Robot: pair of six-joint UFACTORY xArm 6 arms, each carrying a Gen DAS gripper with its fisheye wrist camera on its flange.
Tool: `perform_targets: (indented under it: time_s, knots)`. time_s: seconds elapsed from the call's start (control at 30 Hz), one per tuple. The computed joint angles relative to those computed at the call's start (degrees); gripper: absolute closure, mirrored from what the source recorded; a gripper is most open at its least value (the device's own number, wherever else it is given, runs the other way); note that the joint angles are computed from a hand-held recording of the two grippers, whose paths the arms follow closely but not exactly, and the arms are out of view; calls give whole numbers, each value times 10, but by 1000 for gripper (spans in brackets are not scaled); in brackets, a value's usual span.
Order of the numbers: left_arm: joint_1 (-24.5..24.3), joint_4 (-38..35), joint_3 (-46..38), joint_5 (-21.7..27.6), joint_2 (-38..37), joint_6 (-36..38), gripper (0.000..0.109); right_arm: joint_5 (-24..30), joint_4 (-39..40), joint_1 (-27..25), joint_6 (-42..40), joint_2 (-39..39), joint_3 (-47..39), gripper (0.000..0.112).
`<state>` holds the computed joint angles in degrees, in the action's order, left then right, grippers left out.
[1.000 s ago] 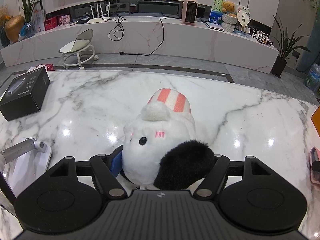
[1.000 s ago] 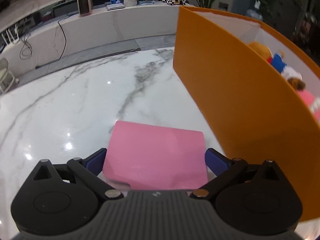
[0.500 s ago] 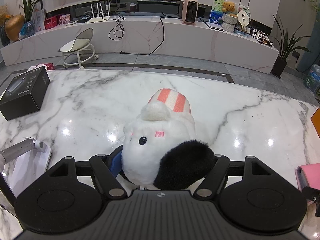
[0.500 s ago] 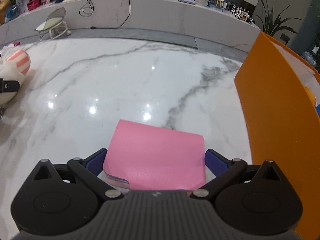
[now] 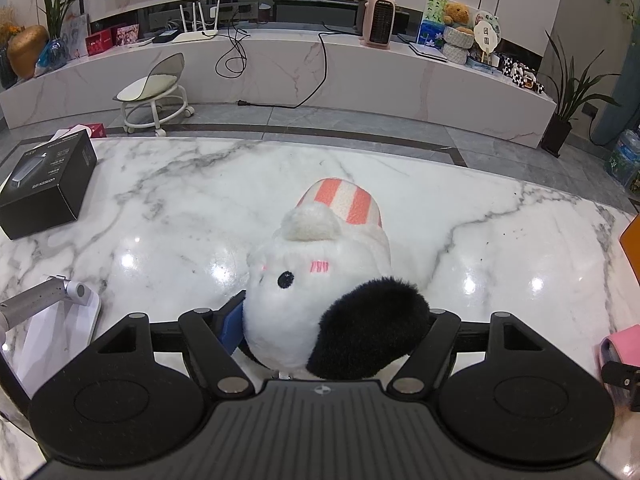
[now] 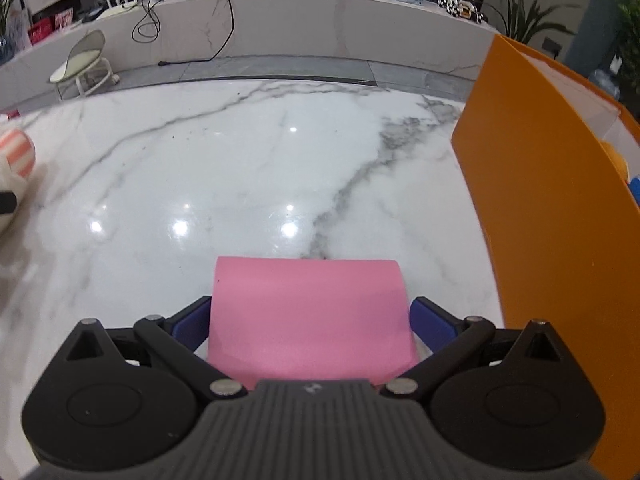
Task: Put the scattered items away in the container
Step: 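Lift the pink folder with the right gripper while the left gripper holds the white plush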
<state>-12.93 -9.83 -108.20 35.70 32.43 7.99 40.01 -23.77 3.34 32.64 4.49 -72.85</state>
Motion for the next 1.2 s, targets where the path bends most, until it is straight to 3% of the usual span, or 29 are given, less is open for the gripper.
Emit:
perform_targets:
  time_s: [0.27, 0.53, 0.7, 1.2]
  knots:
    - [2, -6, -5, 5, 2, 2, 25, -26, -52, 2, -41, -11, 20, 10]
    - [0, -1, 0, 1, 0, 1, 25, -21, 9, -13, -44, -2, 10, 9]
    - [0, -1, 2, 0, 0, 8, 24, -41, 119, -41, -125, 10, 5, 9]
    - [7, -40, -8, 9, -2, 0, 32, 18, 172, -38, -174, 18, -31, 10]
